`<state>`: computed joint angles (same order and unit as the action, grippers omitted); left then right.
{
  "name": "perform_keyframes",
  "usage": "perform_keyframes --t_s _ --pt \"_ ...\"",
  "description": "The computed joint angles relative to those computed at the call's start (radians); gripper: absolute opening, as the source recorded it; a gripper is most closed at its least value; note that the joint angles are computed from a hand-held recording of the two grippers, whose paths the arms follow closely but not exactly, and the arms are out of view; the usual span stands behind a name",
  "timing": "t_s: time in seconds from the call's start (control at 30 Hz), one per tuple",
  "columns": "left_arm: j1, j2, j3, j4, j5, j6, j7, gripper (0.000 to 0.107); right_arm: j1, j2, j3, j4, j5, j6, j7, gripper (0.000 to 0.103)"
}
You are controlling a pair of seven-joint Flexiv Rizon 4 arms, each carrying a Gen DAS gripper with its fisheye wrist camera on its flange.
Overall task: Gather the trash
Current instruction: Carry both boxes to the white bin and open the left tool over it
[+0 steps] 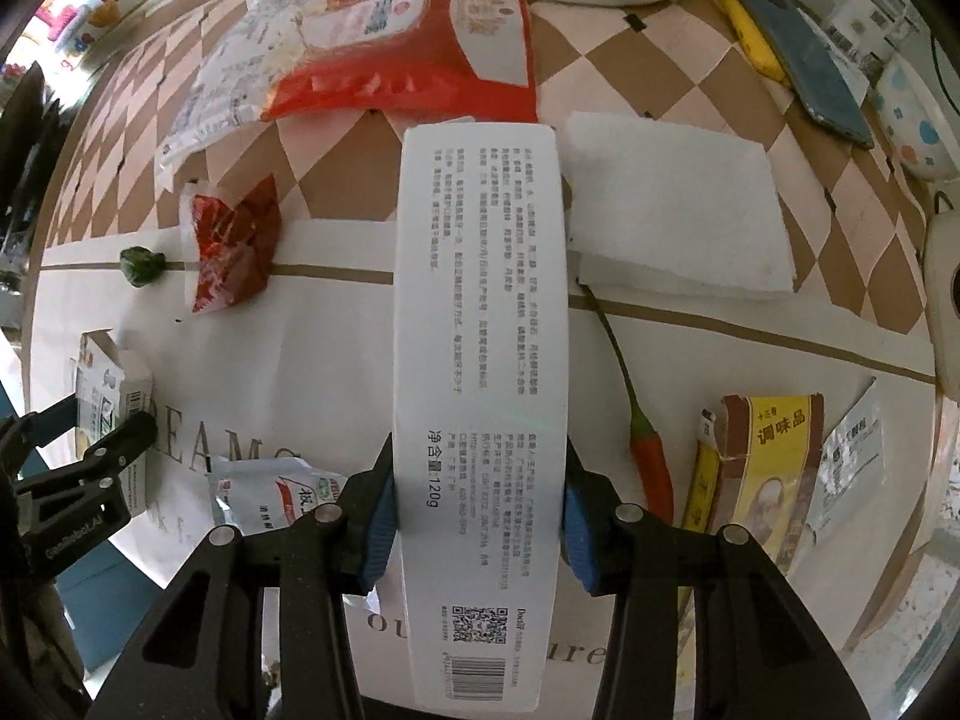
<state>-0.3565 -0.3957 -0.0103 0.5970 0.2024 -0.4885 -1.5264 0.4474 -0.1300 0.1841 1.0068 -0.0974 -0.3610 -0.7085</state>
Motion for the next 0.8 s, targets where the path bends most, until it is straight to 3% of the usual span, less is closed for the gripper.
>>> perform_keyframes --t_s 0.1,0.33,0.47,0.57,0.8 --pt "-0.029 0.034 0.009 0.004 0.052 0.037 -0.009 0.073 0.02 0.017 0.014 0.026 -0.032 0.04 0.019 0.048" --pt "-0.039 0.113 0.013 0.013 0.11 0.119 -0.072 0.073 0.098 -0.017 0.029 -0.049 -0.137 0.092 -0.006 0.048" --pt "-0.009 0.165 0.008 0.033 0.118 0.164 -0.083 0.073 0.146 -0.054 0.016 -0.137 -0.185 0.101 -0.028 0.048" --pt "0.027 0.248 0.012 0.127 0.121 0.233 -0.093 0.072 0.19 -0.076 0.007 -0.221 -0.215 0.082 -0.045 0.048" --pt "0.146 0.447 0.025 0.322 0.131 0.307 -0.118 0.072 0.386 -0.197 -0.026 -0.499 -0.275 -0.02 -0.099 0.048"
